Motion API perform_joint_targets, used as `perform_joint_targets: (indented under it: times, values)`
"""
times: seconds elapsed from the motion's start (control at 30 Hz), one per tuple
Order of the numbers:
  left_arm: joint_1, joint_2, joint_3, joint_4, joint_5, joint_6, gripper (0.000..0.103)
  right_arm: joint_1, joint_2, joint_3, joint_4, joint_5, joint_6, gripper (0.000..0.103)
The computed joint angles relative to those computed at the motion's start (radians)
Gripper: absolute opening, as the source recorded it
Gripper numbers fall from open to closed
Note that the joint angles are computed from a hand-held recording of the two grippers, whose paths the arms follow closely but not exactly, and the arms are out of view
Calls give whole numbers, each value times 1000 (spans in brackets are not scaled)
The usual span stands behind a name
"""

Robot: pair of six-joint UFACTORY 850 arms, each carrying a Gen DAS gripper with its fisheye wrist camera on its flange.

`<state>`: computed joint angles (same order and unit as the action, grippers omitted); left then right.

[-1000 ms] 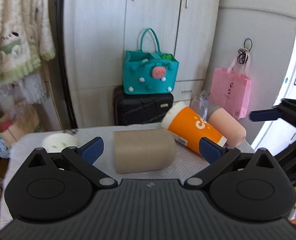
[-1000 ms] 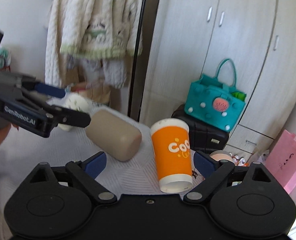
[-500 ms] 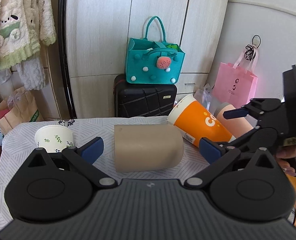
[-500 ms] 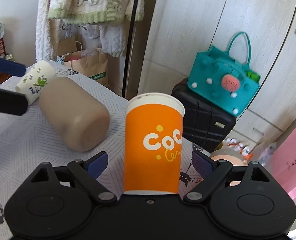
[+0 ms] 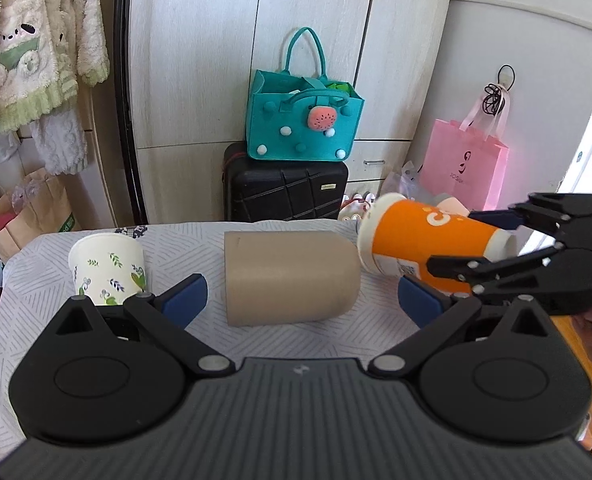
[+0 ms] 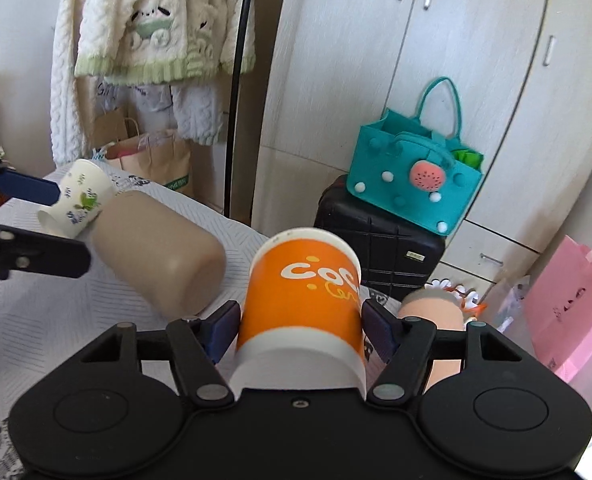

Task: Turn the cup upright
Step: 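Close the right gripper on the orange cup's body and lift it, then rotate the right tool to turn the orange cup open rim up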

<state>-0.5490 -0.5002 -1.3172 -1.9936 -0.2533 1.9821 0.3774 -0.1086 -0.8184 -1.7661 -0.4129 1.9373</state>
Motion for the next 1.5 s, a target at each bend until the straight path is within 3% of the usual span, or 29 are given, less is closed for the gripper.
perform_joint_targets:
  times: [0.2, 0.37, 0.5, 0.77, 0.87, 0.97, 1.1, 1.17, 1.2, 1.23, 1.37, 1.5]
  values:
    - [6, 47, 67, -56, -37, 63, 103, 99, 54, 74, 4, -145, 90, 71]
    - [17, 96, 140, -102, -77, 111, 103, 203, 75, 145, -21, -294, 298, 71]
    - [36, 134, 197, -103, -114, 114, 103, 307, 35, 157, 1, -439, 424, 71]
    - [91, 198, 281, -67, -161, 68, 103, 457, -47, 143, -32, -573, 705, 71]
    - [113, 209, 301, -31, -198, 31, 103, 465, -88, 106, -32, -561, 710, 71]
    - [131, 189, 290, 98, -222, -107, 103, 477, -122, 72, 2, -538, 676, 72]
    - [142, 140, 264, 206, -264, -243, 103, 473, -130, 59, 24, -466, 672, 72]
    - [139, 115, 249, 251, -287, -287, 103, 461, -115, 74, 8, -427, 692, 77]
    - [138, 102, 239, 281, -299, -317, 103, 456, -101, 91, -21, -409, 718, 87]
    - [138, 90, 228, 312, -316, -350, 102, 448, -82, 109, -46, -383, 732, 94]
    - [138, 36, 173, 413, -387, -471, 102, 406, -2, 166, -162, -266, 770, 95]
    - [127, -14, 114, 503, -414, -591, 100, 283, 73, 197, -389, -39, 895, 97]
